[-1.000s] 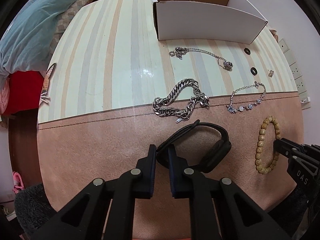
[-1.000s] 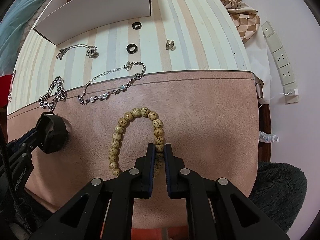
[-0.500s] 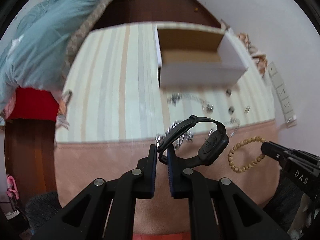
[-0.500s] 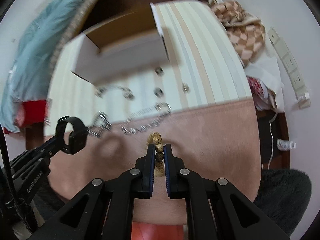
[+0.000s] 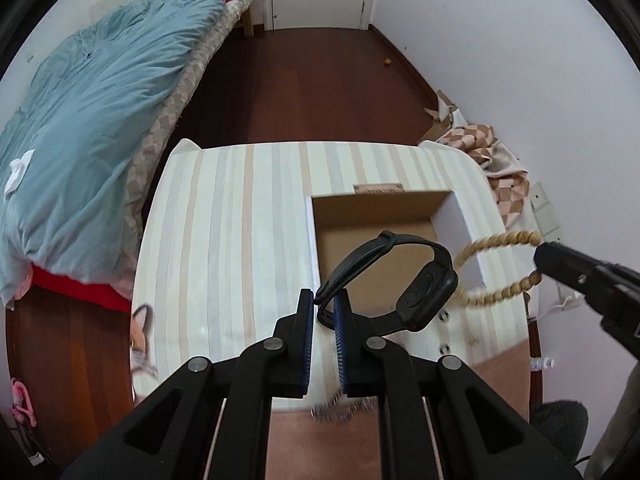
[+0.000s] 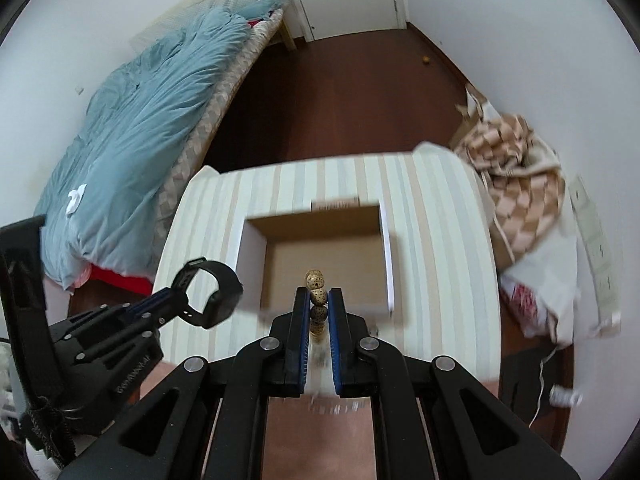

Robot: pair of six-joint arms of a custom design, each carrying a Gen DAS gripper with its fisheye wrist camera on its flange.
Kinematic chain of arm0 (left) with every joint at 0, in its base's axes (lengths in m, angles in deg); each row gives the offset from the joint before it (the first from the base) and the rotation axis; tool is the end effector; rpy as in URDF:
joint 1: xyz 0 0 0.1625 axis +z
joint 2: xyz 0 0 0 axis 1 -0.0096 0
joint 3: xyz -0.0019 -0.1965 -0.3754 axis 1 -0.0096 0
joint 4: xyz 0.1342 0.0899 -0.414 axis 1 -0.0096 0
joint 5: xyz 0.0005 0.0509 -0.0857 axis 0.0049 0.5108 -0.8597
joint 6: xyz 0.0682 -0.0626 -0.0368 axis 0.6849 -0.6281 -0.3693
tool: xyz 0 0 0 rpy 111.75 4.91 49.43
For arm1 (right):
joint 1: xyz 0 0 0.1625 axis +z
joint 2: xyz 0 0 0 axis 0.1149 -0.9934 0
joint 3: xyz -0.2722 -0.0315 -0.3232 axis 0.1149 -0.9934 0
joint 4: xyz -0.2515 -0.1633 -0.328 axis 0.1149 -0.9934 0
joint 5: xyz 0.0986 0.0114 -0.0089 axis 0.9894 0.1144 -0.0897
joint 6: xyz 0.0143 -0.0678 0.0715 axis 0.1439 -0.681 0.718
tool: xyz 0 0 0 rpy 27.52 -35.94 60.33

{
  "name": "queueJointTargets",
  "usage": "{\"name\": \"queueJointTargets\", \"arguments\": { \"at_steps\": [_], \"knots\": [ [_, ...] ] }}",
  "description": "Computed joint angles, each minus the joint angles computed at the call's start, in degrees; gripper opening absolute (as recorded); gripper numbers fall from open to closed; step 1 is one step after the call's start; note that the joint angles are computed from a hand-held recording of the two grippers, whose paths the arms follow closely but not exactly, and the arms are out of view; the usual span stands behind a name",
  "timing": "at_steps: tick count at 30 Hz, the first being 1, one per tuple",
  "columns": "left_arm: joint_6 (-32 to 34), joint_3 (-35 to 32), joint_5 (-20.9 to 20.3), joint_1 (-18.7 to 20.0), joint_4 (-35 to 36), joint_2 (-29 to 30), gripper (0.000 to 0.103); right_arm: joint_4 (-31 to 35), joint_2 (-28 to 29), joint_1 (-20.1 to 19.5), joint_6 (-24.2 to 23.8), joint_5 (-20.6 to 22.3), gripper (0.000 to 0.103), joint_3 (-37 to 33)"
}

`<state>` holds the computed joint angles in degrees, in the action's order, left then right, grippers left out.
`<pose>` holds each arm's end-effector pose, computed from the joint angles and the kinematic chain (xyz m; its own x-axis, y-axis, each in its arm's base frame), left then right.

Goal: Organize jewelry
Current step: 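Lift and carry the wristband with the left tool while the right tool carries the beads into the box, then open the left tool releasing the wristband while the right tool releases the beads in the box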

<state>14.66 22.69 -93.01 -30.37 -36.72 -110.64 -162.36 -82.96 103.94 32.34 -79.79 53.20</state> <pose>-0.2365 -0.7873 0.3074 -0.7470 0.1333 -0.6513 0.3542 0.9088 -0.2203 0.3752 -0.7879 0.1960 -0.8551 -0.0076 0.5184 -0.2292 0.9024 -0.3649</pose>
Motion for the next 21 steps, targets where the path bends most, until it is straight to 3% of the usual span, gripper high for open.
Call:
{"name": "queueJointTargets", "arguments": {
  "at_steps": [9, 15, 16, 17, 18, 19, 21],
  "knots": [
    [-1.62, -19.85, -3.55, 4.09, 12.54, 12.82, 0.011, 13.98, 12.86, -3.36, 0.8, 1.82, 0.009, -21.66],
    [-3.55, -27.22, -3.26, 4.24, 18.13, 17.07, 0.015, 23.09, 16.15, -5.39, 3.88, 6.56, 0.012, -28.79],
    [-3.31, -27.42, -3.03, 4.19, 17.87, 17.18, 0.022, 23.62, 16.12, -5.59, 4.04, 6.82, 0.015, -28.84],
    [-3.28, -27.15, -2.71, 4.02, 17.29, 16.97, 0.04, 23.11, 15.59, -5.75, 4.16, 7.1, 0.024, -27.9],
    [-3.07, -26.65, -2.33, 3.86, 16.53, 16.75, 0.051, 22.09, 14.8, -5.73, 4.37, 6.73, 0.036, -26.44],
    [-2.68, -25.41, -1.74, 3.57, 14.95, 16.08, 0.067, 21.35, 14.21, -5.65, 4.23, 6.61, 0.042, -25.47],
    [-2.52, -24.53, -0.97, 3.22, 13.34, 15.54, 0.072, 19.31, 12.74, -5.31, 3.77, 5.46, 0.057, -22.89]
  ]
}}
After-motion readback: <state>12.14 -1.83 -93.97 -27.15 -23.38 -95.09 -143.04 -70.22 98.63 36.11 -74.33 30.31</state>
